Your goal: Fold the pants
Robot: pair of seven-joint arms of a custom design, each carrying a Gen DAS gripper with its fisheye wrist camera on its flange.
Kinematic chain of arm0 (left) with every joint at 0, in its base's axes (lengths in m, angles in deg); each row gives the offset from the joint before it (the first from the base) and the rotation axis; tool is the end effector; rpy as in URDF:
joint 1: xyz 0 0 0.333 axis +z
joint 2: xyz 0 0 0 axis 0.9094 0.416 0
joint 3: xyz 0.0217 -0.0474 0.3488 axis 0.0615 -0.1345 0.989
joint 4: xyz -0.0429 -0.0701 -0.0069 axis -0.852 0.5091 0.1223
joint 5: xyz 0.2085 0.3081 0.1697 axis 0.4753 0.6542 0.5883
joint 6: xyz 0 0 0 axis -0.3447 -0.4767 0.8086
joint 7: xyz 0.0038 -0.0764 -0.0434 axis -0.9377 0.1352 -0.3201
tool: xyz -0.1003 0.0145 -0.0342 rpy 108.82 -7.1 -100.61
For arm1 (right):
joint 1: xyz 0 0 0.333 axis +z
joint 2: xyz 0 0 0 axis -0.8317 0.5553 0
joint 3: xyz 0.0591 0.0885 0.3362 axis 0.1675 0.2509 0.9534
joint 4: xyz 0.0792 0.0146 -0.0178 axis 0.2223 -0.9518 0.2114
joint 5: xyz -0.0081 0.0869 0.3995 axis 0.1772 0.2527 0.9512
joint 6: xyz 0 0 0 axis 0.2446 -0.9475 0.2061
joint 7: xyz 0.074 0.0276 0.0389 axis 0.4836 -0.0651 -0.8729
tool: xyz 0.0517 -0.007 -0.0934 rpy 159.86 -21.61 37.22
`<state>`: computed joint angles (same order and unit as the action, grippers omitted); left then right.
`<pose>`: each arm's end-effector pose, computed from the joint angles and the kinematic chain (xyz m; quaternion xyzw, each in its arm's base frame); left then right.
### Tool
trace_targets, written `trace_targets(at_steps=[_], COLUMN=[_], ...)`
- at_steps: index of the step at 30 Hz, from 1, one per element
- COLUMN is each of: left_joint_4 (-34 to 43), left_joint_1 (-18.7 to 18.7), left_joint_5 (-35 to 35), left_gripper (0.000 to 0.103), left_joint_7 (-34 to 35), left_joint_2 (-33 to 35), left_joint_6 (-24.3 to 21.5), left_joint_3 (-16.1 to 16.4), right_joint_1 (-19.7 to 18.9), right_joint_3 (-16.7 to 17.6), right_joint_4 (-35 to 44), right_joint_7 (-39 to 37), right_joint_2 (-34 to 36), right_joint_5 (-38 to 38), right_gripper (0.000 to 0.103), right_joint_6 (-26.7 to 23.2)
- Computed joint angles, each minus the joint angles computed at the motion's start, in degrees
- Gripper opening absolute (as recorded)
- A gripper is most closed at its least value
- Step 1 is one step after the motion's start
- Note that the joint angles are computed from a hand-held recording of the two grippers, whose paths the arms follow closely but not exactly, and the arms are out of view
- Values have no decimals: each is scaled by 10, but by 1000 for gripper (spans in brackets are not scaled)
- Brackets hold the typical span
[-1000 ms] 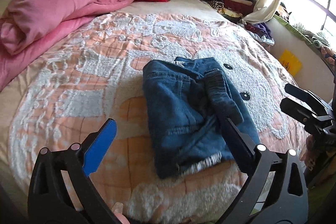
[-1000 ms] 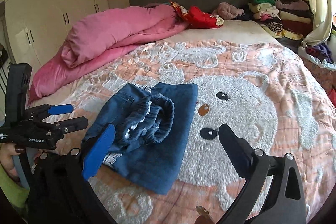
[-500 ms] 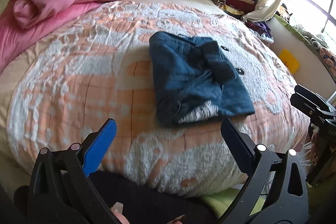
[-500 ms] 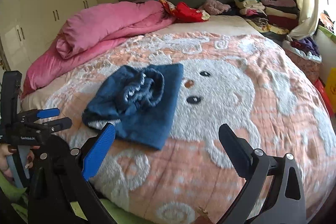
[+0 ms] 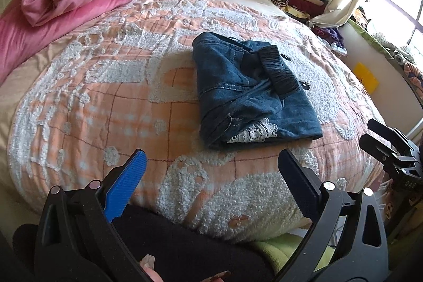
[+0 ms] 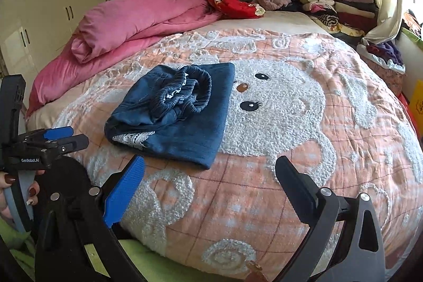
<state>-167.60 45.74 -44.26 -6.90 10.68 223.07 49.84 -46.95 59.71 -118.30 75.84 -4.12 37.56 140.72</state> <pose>0.6067 -0.3228 0.4175 -0.6638 0.6610 -0.3026 0.1754 0.6079 0.2039 0.4306 -0.7143 0.5632 -0.1791 0.3747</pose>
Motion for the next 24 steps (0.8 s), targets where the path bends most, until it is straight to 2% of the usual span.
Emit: trace_targets(at_steps=[2,24], left_joint_4=[-1,2], left_joint_1=[-1,-6], left_joint_5=[1,19], left_gripper=[93,93], left_joint_7=[0,-11], left_joint_2=[-1,-6], left_joint_6=[-3,-27], left_joint_3=[0,-4], right_joint_1=[-8,14], right_joint_3=[9,-16], right_joint_4=[0,0], right_joint_7=[-9,1], right_joint_2=[-1,-8], right_joint_5=[10,4], right_gripper=[98,98], right_joint_6=[0,-10])
